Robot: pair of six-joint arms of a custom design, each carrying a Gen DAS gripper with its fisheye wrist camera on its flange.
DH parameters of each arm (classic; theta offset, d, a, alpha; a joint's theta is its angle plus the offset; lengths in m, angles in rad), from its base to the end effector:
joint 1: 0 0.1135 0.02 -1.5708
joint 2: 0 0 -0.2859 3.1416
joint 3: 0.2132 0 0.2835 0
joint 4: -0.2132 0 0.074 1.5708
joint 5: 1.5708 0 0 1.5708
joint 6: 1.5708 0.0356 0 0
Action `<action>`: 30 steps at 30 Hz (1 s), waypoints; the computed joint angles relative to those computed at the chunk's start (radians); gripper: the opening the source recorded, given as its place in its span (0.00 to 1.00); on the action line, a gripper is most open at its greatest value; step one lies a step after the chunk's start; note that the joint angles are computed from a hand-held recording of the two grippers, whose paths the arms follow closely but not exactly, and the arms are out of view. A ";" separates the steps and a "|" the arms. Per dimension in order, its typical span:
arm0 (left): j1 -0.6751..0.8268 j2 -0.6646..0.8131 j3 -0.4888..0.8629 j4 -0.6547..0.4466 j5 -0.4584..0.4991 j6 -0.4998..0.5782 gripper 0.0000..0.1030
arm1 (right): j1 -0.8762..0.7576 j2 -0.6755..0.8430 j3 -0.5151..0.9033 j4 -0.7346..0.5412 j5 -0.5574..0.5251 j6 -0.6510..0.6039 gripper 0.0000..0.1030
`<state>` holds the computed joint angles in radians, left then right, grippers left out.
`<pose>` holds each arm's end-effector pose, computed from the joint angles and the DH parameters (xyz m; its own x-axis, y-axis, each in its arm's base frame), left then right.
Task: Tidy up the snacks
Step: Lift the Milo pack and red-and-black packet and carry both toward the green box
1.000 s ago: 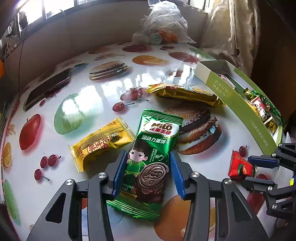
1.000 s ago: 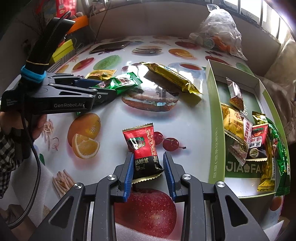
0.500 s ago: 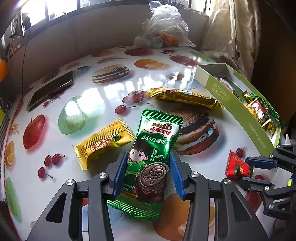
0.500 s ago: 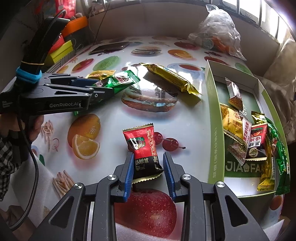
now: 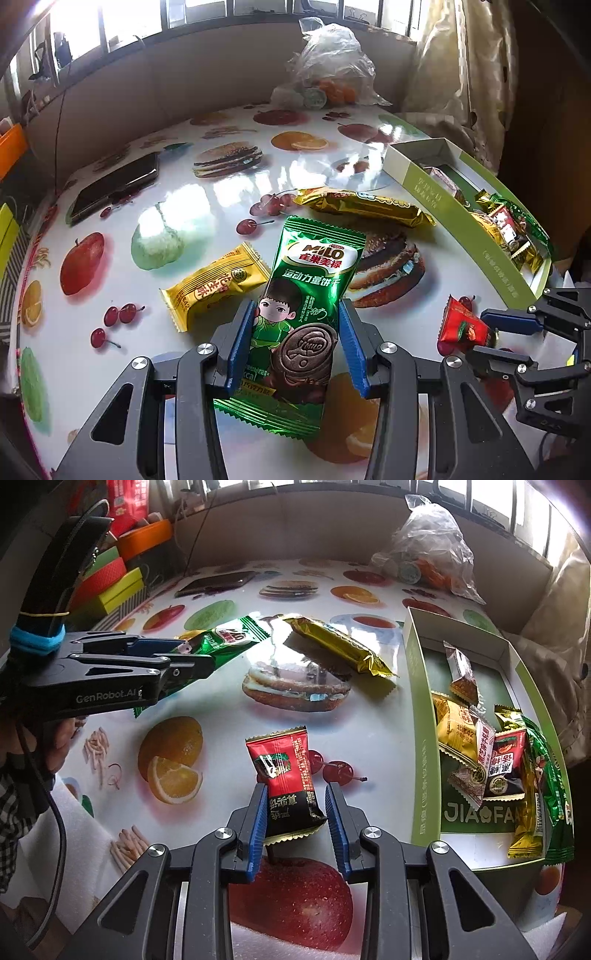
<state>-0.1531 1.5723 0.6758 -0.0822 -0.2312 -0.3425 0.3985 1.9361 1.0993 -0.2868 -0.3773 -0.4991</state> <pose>0.2986 -0.0378 0.1303 -0.7798 -0.2104 -0.5895 -0.2546 0.9670 -0.0083 0.3623 0.1668 0.1184 -0.4867 -0.6877 -0.5387 -0.8434 0.5306 0.0847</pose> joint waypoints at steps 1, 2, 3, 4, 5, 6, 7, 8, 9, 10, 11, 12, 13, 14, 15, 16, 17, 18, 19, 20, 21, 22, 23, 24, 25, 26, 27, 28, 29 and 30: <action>-0.003 -0.004 -0.002 0.000 -0.004 -0.001 0.45 | 0.000 -0.003 -0.002 0.002 0.000 0.001 0.29; -0.006 -0.010 -0.004 -0.001 -0.006 -0.006 0.45 | 0.000 -0.005 -0.004 0.005 0.000 0.003 0.29; -0.009 -0.018 -0.006 -0.005 -0.010 -0.011 0.45 | 0.000 -0.008 -0.005 0.006 -0.001 0.006 0.29; -0.012 -0.025 -0.009 -0.006 -0.015 -0.014 0.45 | 0.001 -0.011 -0.007 0.009 0.000 0.010 0.29; -0.017 -0.035 -0.012 -0.009 -0.022 -0.021 0.45 | 0.000 -0.014 -0.008 0.013 -0.001 0.013 0.29; -0.021 -0.042 -0.015 -0.012 -0.027 -0.025 0.45 | 0.000 -0.017 -0.009 0.015 -0.001 0.016 0.29; -0.029 -0.052 -0.016 -0.018 -0.037 -0.026 0.45 | 0.000 -0.021 -0.011 0.017 -0.001 0.019 0.29; -0.036 -0.059 -0.017 -0.021 -0.046 -0.028 0.45 | 0.000 -0.025 -0.012 0.020 -0.002 0.023 0.29; -0.043 -0.068 -0.019 -0.026 -0.054 -0.033 0.45 | -0.001 -0.027 -0.011 0.021 -0.004 0.027 0.29; -0.048 -0.076 -0.020 -0.031 -0.059 -0.034 0.45 | 0.000 -0.030 -0.012 0.024 -0.004 0.032 0.29; -0.056 -0.084 -0.020 -0.035 -0.069 -0.040 0.45 | 0.000 -0.033 -0.014 0.028 -0.004 0.037 0.29; -0.063 -0.092 -0.019 -0.041 -0.080 -0.047 0.45 | -0.001 -0.037 -0.014 0.031 -0.005 0.041 0.29; -0.070 -0.097 -0.018 -0.046 -0.090 -0.051 0.45 | -0.002 -0.040 -0.015 0.032 -0.008 0.044 0.29; -0.078 -0.106 -0.018 -0.048 -0.099 -0.054 0.45 | -0.004 -0.044 -0.017 0.035 -0.009 0.046 0.29; -0.083 -0.112 -0.018 -0.050 -0.100 -0.058 0.45 | -0.005 -0.048 -0.020 0.037 -0.009 0.050 0.29; -0.092 -0.115 -0.013 -0.056 -0.109 -0.061 0.45 | -0.007 -0.051 -0.018 0.038 -0.010 0.056 0.29; -0.102 -0.116 -0.009 -0.061 -0.122 -0.063 0.45 | -0.009 -0.052 -0.018 0.039 -0.011 0.059 0.29; -0.112 -0.117 -0.003 -0.067 -0.135 -0.067 0.45 | -0.011 -0.056 -0.018 0.041 -0.012 0.062 0.29; -0.114 -0.119 0.000 -0.069 -0.135 -0.070 0.45 | -0.013 -0.060 -0.018 0.042 -0.015 0.065 0.29; -0.118 -0.121 0.003 -0.070 -0.131 -0.075 0.45 | -0.017 -0.065 -0.019 0.044 -0.018 0.068 0.29; -0.126 -0.120 0.010 -0.075 -0.138 -0.082 0.45 | -0.020 -0.069 -0.020 0.046 -0.019 0.070 0.29; -0.134 -0.120 0.016 -0.079 -0.144 -0.087 0.45 | -0.023 -0.072 -0.020 0.047 -0.021 0.072 0.29; -0.137 -0.120 0.019 -0.079 -0.144 -0.090 0.45 | -0.028 -0.075 -0.019 0.048 -0.022 0.075 0.29; -0.144 -0.119 0.025 -0.081 -0.147 -0.099 0.45 | -0.033 -0.078 -0.017 0.048 -0.024 0.078 0.29; -0.150 -0.119 0.027 -0.083 -0.150 -0.104 0.45 | -0.037 -0.080 -0.018 0.049 -0.025 0.080 0.29; -0.159 -0.112 0.038 -0.090 -0.158 -0.110 0.45 | -0.042 -0.083 -0.017 0.049 -0.028 0.081 0.29; -0.167 -0.109 0.044 -0.091 -0.163 -0.115 0.45 | -0.047 -0.085 -0.018 0.051 -0.028 0.083 0.29; -0.175 -0.106 0.048 -0.092 -0.167 -0.121 0.45 | -0.051 -0.088 -0.017 0.051 -0.030 0.085 0.29; -0.183 -0.101 0.056 -0.094 -0.169 -0.122 0.45 | -0.058 -0.090 -0.015 0.051 -0.033 0.086 0.29; -0.192 -0.096 0.066 -0.096 -0.174 -0.127 0.45 | -0.064 -0.094 -0.014 0.050 -0.036 0.087 0.29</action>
<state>-0.3456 1.4767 0.7414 -0.1786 -0.4052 -0.4694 0.3344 1.8425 1.0857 -0.2365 -0.4134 -0.4123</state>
